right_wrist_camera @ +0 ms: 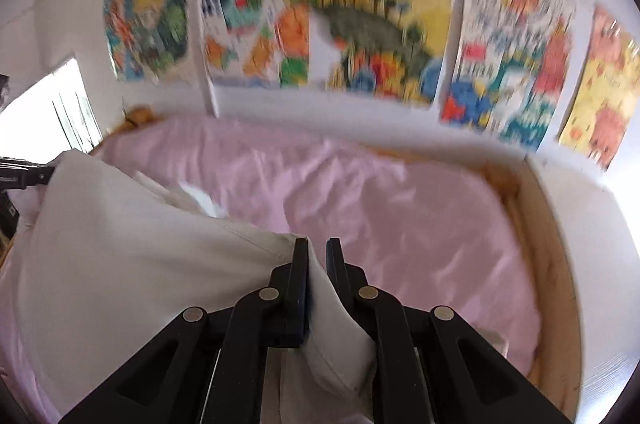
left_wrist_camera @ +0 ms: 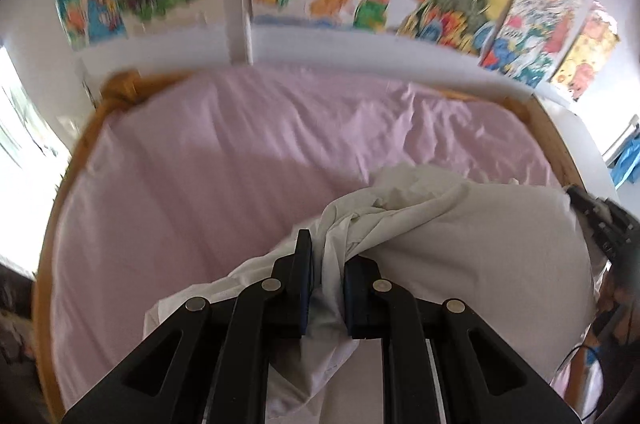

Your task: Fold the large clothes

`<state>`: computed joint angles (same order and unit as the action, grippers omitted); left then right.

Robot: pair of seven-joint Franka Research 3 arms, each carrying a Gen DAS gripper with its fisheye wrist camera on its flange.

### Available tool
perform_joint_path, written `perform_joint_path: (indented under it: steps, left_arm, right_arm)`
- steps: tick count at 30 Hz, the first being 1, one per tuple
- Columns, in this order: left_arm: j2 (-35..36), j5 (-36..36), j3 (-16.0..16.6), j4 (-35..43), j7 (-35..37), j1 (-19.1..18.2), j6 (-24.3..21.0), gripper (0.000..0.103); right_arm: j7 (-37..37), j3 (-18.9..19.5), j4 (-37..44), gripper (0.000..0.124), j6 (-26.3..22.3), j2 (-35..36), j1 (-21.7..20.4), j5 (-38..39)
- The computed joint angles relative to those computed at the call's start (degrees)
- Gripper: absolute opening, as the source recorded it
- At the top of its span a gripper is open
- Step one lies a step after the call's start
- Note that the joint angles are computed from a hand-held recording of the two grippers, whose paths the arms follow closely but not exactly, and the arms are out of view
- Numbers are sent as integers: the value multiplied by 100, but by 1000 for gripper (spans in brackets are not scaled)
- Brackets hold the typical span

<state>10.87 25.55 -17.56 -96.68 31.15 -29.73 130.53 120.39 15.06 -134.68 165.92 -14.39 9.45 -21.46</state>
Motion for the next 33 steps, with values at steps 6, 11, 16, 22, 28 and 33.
perform_joint_path:
  steps: [6,11,16,22,28,33]
  left_arm:
    - [407,-541,46,35,307,188,157,12]
    - [487,-469,116,-342,399,237,808,14]
    - [489,-279,200,-692,289,271,1466,15]
    - [585,-152,233,-682,209,230,1538,15]
    - [432,555,323,-661,-87,24,1459,15]
    - [583,356,215,-436,230,73,1143,15]
  right_arm:
    - [434,-137,463,10,-482,853,146,-498]
    - [1909,-339,509,14,-418,1214,247,-1979]
    - [2843,-724,632,15,-245,1503,476,-2866]
    - [2783,-1069,704,16,-294,1692,776,-2655]
    - [3472,-1222,455,16,97,1418,760,-3390]
    - [3629,-1073,398,16,-15,1210,639,-3596]
